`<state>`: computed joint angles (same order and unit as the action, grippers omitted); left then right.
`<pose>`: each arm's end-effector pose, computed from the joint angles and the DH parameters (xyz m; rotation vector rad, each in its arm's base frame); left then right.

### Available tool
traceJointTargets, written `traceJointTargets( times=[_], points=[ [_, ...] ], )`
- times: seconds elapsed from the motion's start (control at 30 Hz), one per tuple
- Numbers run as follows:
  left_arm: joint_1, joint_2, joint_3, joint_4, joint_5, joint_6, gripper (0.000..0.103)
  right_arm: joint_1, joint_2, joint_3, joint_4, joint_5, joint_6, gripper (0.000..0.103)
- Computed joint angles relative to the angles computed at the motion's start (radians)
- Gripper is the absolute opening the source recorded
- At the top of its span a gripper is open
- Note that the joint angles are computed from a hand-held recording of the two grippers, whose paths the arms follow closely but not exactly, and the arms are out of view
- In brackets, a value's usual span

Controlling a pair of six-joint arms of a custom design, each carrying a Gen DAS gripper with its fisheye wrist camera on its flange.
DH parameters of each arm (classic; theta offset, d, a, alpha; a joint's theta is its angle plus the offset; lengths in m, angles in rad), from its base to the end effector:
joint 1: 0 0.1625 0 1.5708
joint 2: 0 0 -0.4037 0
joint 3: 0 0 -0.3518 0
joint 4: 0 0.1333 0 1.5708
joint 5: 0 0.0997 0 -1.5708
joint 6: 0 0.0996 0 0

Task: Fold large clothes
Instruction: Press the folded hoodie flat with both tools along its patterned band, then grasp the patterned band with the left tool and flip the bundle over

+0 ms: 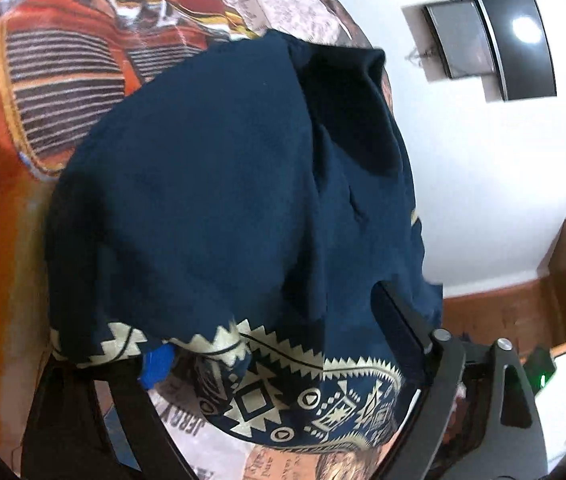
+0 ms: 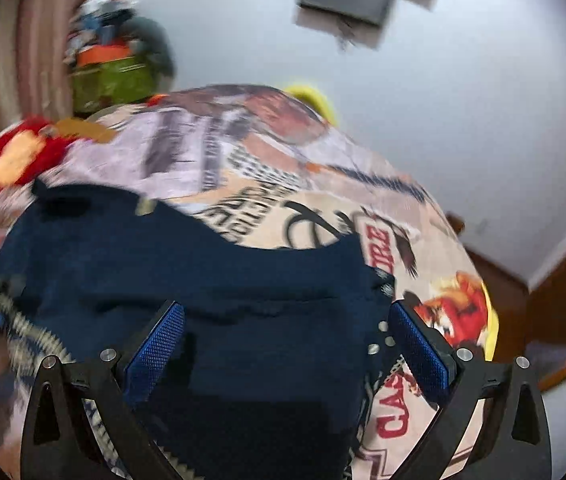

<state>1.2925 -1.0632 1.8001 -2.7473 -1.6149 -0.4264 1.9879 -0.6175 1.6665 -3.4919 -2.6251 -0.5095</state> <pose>-0.0379 -0.6021 0.2313 0.1997 -2.8851 0.5844 0.2883 -0.5354 0.1360 0.3917 -1.9480 0.8411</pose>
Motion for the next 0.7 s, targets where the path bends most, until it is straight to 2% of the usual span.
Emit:
traceJointTargets(
  times=[0.07, 0.1, 0.13, 0.23, 0.37, 0.47, 0.53, 0.6, 0.7],
  points=[
    [-0.008, -0.002, 0.008, -0.012, 0.026, -0.015, 0.074, 0.011, -0.011, 0.026, 0.044, 0.036, 0.034, 0.102],
    [-0.013, -0.004, 0.009, -0.006, 0.046, -0.020, 0.062, 0.014, -0.019, 0.041, 0.078, 0.062, 0.066, 0.102],
    [-0.017, -0.008, 0.007, 0.009, 0.062, -0.017, 0.045, 0.014, -0.022, 0.049, 0.102, 0.079, 0.092, 0.102],
    [-0.023, -0.016, 0.005, 0.035, 0.096, 0.039, 0.023, 0.005, -0.012, 0.055, 0.170, 0.103, 0.149, 0.102],
    [-0.094, -0.036, 0.036, -0.011, 0.222, 0.136, 0.011, -0.021, 0.003, 0.053, 0.273, 0.107, 0.236, 0.102],
    [-0.176, -0.052, 0.074, -0.074, 0.352, 0.253, 0.008, -0.056, -0.024, 0.072, 0.342, 0.167, 0.338, 0.102],
    [-0.223, -0.061, 0.099, -0.117, 0.411, 0.337, 0.007, -0.072, -0.058, 0.090, 0.370, 0.213, 0.412, 0.102],
    [-0.250, -0.061, 0.101, -0.138, 0.432, 0.388, 0.007, -0.079, -0.096, 0.111, 0.385, 0.264, 0.486, 0.102],
    [-0.287, -0.053, 0.094, -0.162, 0.445, 0.432, 0.006, -0.088, -0.144, 0.150, 0.358, 0.362, 0.555, 0.102]
  ],
)
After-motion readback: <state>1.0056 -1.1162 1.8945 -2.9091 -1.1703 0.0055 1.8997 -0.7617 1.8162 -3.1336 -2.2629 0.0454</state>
